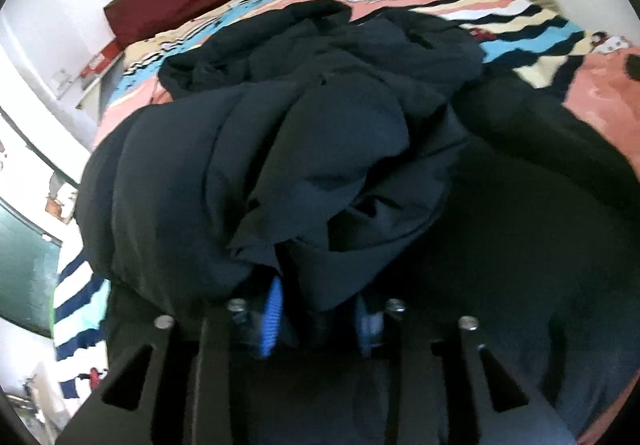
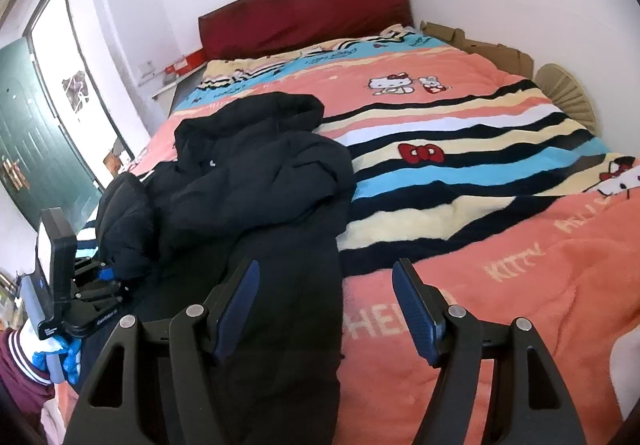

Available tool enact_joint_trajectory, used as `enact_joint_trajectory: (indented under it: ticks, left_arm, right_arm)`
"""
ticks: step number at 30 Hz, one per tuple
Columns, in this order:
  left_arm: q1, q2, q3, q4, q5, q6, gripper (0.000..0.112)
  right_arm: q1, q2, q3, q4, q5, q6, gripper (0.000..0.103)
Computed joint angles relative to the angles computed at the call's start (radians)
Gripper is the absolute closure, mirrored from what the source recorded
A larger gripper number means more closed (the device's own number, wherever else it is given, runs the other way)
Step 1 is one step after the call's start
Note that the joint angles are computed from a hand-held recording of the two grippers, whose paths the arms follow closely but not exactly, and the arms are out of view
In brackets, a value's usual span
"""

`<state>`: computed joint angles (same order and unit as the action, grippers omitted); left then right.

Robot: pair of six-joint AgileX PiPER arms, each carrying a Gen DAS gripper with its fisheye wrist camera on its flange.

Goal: Fold large clothes

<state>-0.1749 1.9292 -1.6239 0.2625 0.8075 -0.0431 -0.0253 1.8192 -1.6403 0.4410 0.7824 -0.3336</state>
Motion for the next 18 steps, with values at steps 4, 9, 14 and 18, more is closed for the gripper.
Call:
enact_joint_trajectory:
  ticks: [4, 9, 14, 18]
  left_arm:
    - [0.031, -0.077, 0.063, -0.142, -0.044, 0.099, 0.072]
    - [0.149, -0.201, 0.127, -0.511, -0.047, 0.385, 0.071]
    - [0.307, -0.218, 0.064, -0.665, 0.015, 0.494, 0.062]
    - [0.424, -0.089, -0.136, -0.607, 0.065, 0.425, 0.062]
  right_arm:
    - [0.037, 0.029, -0.043, -0.043, 0.016, 0.038, 0.033]
    - [0.084, 0.055, -0.098, -0.083, 0.04, 0.059, 0.033]
    - [0.166, 0.115, -0.239, -0.125, 0.108, 0.078, 0.033]
    - [0.257, 0.207, -0.436, -0.142, 0.198, 0.079, 0.033]
